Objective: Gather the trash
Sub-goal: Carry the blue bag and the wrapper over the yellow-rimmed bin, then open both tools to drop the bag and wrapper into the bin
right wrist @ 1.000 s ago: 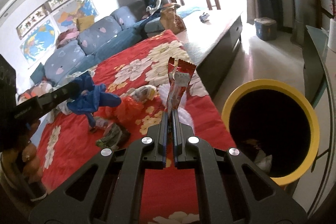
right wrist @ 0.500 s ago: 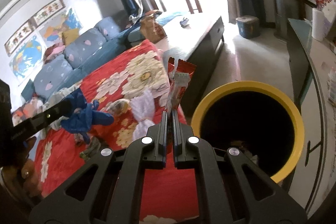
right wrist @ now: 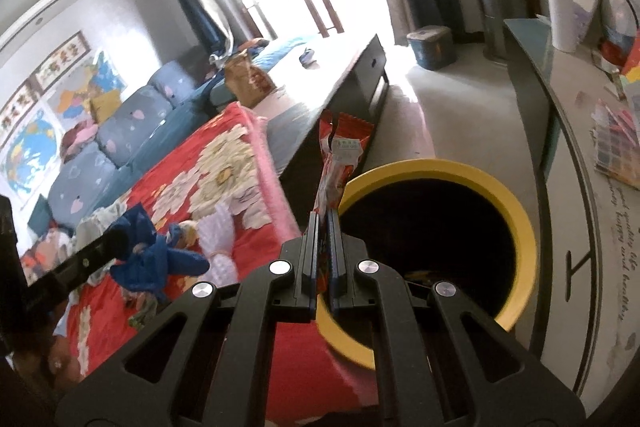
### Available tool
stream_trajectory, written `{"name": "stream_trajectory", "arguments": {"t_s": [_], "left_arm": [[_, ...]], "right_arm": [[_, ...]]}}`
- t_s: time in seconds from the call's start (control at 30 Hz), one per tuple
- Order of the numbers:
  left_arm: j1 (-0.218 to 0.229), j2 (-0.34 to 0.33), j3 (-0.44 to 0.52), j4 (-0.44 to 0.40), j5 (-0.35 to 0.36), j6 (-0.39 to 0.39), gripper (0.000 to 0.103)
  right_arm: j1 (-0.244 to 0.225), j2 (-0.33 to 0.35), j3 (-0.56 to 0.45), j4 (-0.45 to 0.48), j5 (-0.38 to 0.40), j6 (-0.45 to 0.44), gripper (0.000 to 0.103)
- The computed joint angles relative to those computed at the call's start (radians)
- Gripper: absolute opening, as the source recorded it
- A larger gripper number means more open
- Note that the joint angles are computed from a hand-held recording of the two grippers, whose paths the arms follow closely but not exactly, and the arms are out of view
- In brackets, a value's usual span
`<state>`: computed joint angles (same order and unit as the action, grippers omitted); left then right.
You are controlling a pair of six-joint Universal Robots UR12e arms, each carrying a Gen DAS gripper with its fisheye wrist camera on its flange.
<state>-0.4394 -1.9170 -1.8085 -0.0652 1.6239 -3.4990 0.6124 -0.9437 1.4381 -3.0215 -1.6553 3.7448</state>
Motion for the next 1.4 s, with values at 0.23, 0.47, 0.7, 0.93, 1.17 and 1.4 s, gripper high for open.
{"name": "stream_trajectory", "arguments": {"t_s": [0.23,0.47,0.7,0.93,1.17,1.4], "left_arm": [[-0.014,-0.029,0.036,-0.025,-0.019,0.024,0.01],[-0.026,-0.06,0.075,-0.059,-0.032,0.044,0.01],[-0.034,-0.09,0.113,-0.091,-0.045,0.064,0.01],[-0.036,-0.121,0.149,-0.135,-0.059,0.078,0.01],[-0.041,-0.151,0.187,-0.181,-0.067,0.096,0.01],[-0.045,-0.179,0.224,-0.219,-0.069,0.114,0.01]], "right_arm": [[-0.013,-0.005,0.017,0.002,-0.016,0.03,0.002],[-0.026,-0.005,0.032,0.018,-0.022,0.057,0.002],[-0.035,-0.004,0.043,0.04,-0.017,0.076,0.002],[-0.043,-0.001,0.05,0.062,-0.007,0.092,0.002],[-0.053,0.002,0.061,0.079,0.011,0.117,0.002],[-0.06,0.008,0.064,0.092,0.036,0.132,0.002]]}}
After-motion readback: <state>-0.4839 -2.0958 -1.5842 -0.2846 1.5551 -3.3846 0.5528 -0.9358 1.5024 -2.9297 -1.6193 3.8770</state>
